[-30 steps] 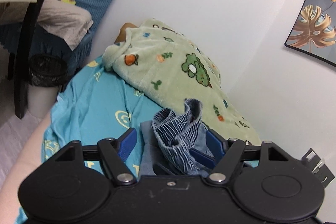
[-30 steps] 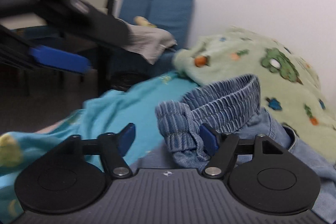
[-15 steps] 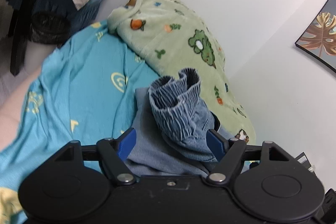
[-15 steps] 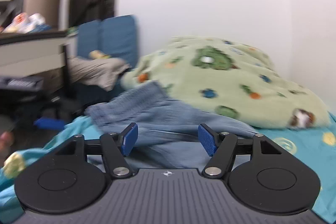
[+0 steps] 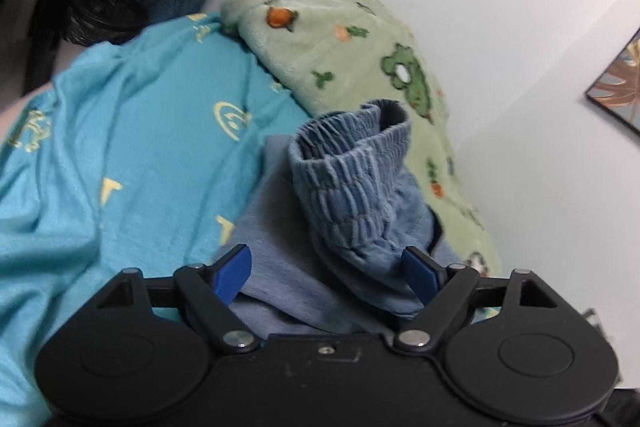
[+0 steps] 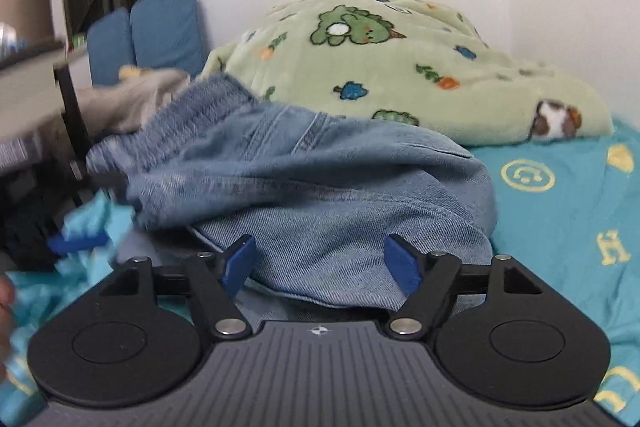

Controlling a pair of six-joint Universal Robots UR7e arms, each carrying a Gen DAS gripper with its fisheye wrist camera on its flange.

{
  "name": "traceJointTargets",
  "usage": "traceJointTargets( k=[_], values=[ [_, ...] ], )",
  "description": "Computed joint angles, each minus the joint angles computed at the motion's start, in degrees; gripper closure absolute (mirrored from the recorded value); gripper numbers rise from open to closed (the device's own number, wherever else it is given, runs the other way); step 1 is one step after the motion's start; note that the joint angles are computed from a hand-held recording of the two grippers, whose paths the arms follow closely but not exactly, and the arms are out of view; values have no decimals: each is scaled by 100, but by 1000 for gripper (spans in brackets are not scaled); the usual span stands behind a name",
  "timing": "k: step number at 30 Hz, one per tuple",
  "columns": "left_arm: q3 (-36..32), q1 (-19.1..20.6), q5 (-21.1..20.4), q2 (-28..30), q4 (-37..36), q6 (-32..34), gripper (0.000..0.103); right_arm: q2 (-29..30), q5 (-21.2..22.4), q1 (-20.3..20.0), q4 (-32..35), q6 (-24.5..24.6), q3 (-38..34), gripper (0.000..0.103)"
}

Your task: Fold clothes

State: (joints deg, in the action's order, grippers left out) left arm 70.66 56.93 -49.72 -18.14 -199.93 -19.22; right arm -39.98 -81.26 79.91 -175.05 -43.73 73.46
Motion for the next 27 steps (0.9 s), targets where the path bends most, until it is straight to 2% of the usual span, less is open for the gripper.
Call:
traceJointTargets(
  k=[4, 8, 11, 13, 16, 21, 25, 27],
  values=[
    [-86, 7, 21, 47, -194, 206, 20, -119, 398, -82, 393, 775, -146, 29],
    [-143, 112, -88, 75, -38, -112, 20, -126, 801, -142, 578, 1803, -382, 30],
    [-202, 163, -108, 102, 51, -173, 17, -36, 824, -163, 427, 2140, -600, 30],
    [-238, 191, -94, 118, 94, -176, 15, 50, 688, -184, 351, 2325, -780, 30],
    [-225, 258, -208, 107, 169, -320, 12, 191, 438, -280, 707, 2903, -1152, 29],
    [-177, 376, -538, 2, 513, -624, 13, 388, 673, -531, 1374, 3941, -1583, 29],
    [-111, 486, -906, -100, 628, -883, 13, 526, 907, -611, 1890, 4215, -1833, 28],
    [-78, 500, -1053, -141, 618, -960, 17, 538, 1082, -633, 1947, 4297, -1838, 27]
  ],
)
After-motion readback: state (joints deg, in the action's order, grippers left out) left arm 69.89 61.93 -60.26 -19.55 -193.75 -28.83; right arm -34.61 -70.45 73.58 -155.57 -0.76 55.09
